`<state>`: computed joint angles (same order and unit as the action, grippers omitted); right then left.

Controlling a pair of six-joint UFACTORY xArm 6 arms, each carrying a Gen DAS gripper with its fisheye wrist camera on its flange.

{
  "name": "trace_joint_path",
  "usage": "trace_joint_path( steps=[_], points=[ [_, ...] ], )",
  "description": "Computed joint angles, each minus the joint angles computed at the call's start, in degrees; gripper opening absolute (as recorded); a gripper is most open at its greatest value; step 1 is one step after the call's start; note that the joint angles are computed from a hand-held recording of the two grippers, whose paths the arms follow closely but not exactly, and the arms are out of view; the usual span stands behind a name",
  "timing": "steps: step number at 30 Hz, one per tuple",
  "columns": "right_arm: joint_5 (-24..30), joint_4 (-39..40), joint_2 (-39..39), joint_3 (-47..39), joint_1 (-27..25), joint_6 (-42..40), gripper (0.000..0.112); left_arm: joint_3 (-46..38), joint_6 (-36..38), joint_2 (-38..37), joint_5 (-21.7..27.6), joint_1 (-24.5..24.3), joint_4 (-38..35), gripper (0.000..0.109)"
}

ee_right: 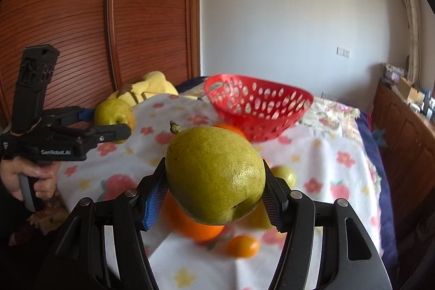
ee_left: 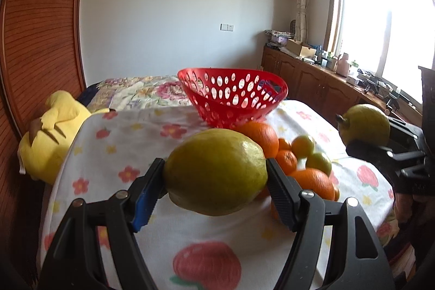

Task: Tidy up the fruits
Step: 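Lift the lemon and pear and carry both toward the red basket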

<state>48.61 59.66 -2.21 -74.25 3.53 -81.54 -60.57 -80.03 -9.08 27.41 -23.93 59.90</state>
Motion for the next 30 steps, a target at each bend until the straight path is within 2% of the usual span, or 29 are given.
trace_joint_path(
  steps=[8,18,25,30],
  points=[
    [-0.50,-2.35,10.58,-13.98,1.57,3.39,0.064,-7.34,4.95,5.77,-1.89,3.01,-1.64,0.072],
    [1.38,-9.85,25.92,-34.21,4.14,10.22,0.064,-16.00,14.42,13.46,-4.55,6.47,-8.67,0.072],
    [5.51,-15.94,36.81,-49.52,5.34,16.78,0.064,-19.93,18.74,16.74,-5.66,7.83,-11.80,0.072],
    [11.36,-21.35,45.44,-63.04,6.04,22.70,0.064,-22.01,21.80,18.68,-6.05,8.64,-14.09,0.072]
  ],
)
